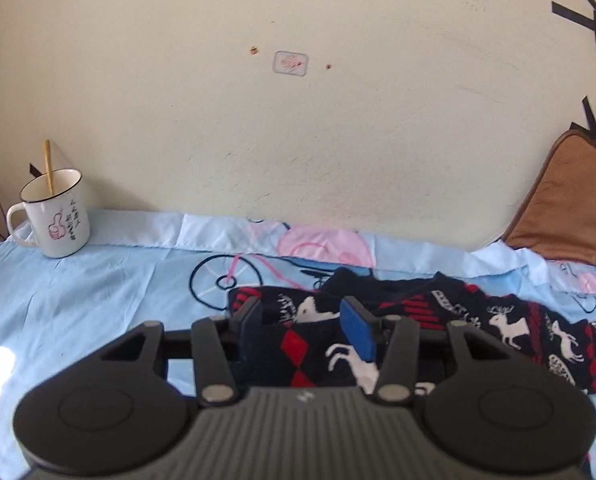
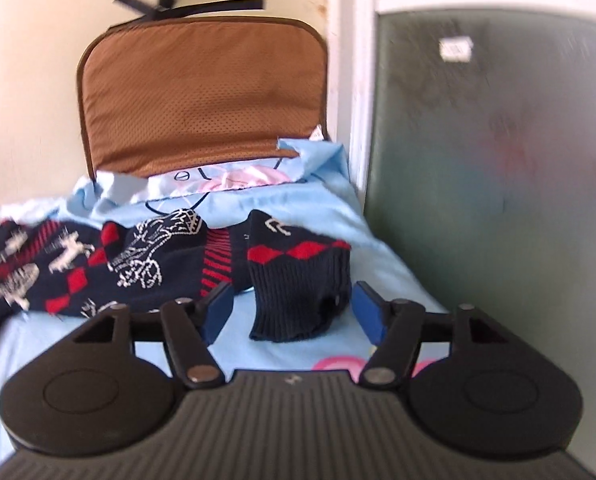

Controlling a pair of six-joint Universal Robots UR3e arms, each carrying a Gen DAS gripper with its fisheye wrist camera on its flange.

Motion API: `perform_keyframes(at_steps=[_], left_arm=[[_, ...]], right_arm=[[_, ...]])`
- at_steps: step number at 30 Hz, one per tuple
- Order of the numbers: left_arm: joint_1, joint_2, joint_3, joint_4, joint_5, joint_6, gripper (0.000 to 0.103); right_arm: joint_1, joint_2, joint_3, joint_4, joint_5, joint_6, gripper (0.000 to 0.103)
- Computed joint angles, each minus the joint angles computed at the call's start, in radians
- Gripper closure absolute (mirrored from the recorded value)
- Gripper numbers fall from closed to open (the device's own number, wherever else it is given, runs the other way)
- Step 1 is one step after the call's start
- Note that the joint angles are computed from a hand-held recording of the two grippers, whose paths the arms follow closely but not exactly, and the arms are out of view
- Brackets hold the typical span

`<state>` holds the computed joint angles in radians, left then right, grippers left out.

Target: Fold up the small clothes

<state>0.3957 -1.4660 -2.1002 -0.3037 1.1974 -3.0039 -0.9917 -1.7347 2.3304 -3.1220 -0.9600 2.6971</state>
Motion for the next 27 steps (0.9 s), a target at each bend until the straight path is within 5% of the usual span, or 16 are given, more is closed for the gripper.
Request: perform_keyframes(at_steps=[3, 7, 11, 15, 18, 23, 27], left_arm=[[-0.063, -0.062, 0.056, -0.070, -0.047, 0.010, 0.058], [-0.206, -0.252, 0.162, -0.110, 0.034, 0.026, 0.061], [-0.266, -0.303, 0.156, -0.033, 0.116, 0.020, 0.058], [-0.130, -0.165, 0.109, -0.145, -0.069, 0.050, 0.055], [0.027, -0.009, 0.050, -0.229, -0.201, 0.072, 0.040], [0.321, 0.213, 0.013, -0.514, -0.390, 0.191, 0.032], [0.475, 0.293, 0.001, -0.651, -0.419, 0.285, 0.024]], right_arm=[[0.087, 0.094, -0.085, 0.026, -0.116, 0.010, 0.035], [0.069, 0.142, -0.177, 0.176, -0.079, 0.047, 0.084], [-0.019, 0.011, -0.296, 0.643, 0.235, 0.052, 0.087], [0.065, -0.035, -0.453, 0.936, 0.499, 0.083, 0.087], [0.293, 0.067, -0.578, 0.786, 0.570, 0.289, 0.087], [0.718, 0.465, -0.928, 0.383, 0.530, 0.729, 0.087], [0.911, 0.734, -1.226, 0.381, 0.462, 0.837, 0.087]])
